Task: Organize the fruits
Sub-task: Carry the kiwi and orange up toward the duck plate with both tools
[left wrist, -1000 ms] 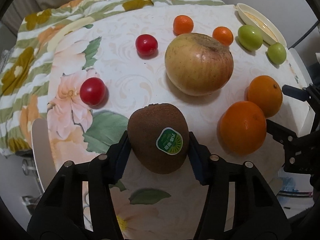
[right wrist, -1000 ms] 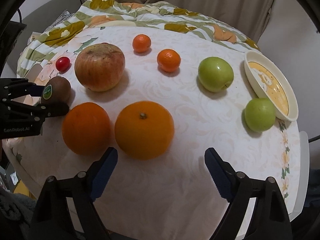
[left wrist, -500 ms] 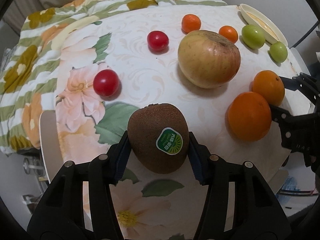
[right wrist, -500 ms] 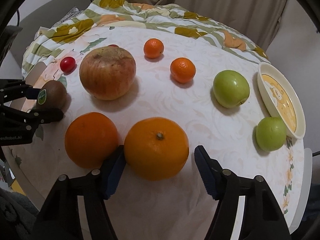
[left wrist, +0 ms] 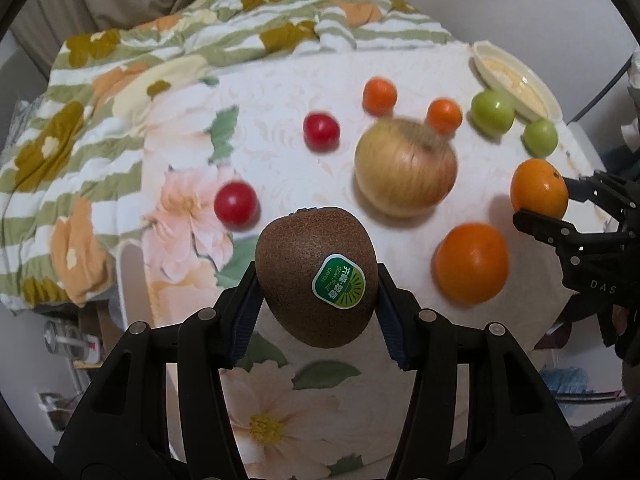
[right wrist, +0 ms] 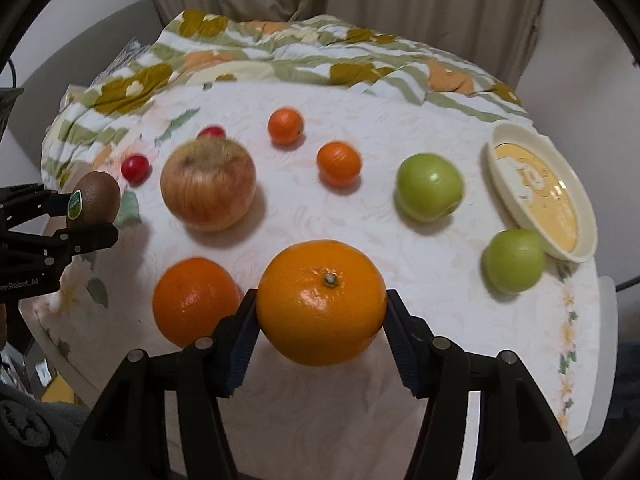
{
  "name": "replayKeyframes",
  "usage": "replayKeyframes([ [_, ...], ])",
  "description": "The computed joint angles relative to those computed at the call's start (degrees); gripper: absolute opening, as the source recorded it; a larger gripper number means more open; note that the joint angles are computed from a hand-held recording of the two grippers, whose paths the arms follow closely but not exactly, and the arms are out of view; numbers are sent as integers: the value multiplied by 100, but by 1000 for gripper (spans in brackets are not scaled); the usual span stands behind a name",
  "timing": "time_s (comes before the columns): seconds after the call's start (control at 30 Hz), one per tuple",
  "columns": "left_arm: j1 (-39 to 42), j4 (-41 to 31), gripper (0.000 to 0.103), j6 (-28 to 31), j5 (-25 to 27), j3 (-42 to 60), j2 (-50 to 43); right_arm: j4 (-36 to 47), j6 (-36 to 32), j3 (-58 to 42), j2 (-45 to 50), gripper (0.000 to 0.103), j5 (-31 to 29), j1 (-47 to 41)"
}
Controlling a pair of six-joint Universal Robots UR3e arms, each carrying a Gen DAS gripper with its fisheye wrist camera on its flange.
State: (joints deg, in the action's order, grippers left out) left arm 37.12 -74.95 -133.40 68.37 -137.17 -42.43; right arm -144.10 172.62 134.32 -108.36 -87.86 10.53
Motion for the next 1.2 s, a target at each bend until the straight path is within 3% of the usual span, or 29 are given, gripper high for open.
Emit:
replayKeyframes([
  [0.17,-541,298,60,-612,13,547,-443,723,-8,-248,-696,56,203,-479],
  [0.37,-1945,1414,60,-2043,449,1269,-1458,1491,-575,-499,-1437,56,809,-1626],
  [0.53,-3594,2512,60,-3510,1346,2144,-2774,2312,-1879,-867,-1723,56,1866,-3250],
  [0.67,-4840,2895,60,-4732,2134,3261,-4035,2902,-3101,-1460,-1313,56,2570,-4364],
  [0.77,-5576,2950,60,-5430,2612,4198,-4990,3130,-3879,-1931,-818,56,2892,-4927],
  [0.9,-6198,2726,60,-6209,2857,5620,-6240,3346,-4554,-2707,130,56,3038,-5311],
  [1.07,-6635,2209,60,-6669,2947,7461,-7655,3388,-4960,-3585,1211,56,3054,-5454],
  [1.2,-6745,1490,60,-6608,2756,9237,-8885,3321,-4950,-4111,1859,56,3058,-5518],
])
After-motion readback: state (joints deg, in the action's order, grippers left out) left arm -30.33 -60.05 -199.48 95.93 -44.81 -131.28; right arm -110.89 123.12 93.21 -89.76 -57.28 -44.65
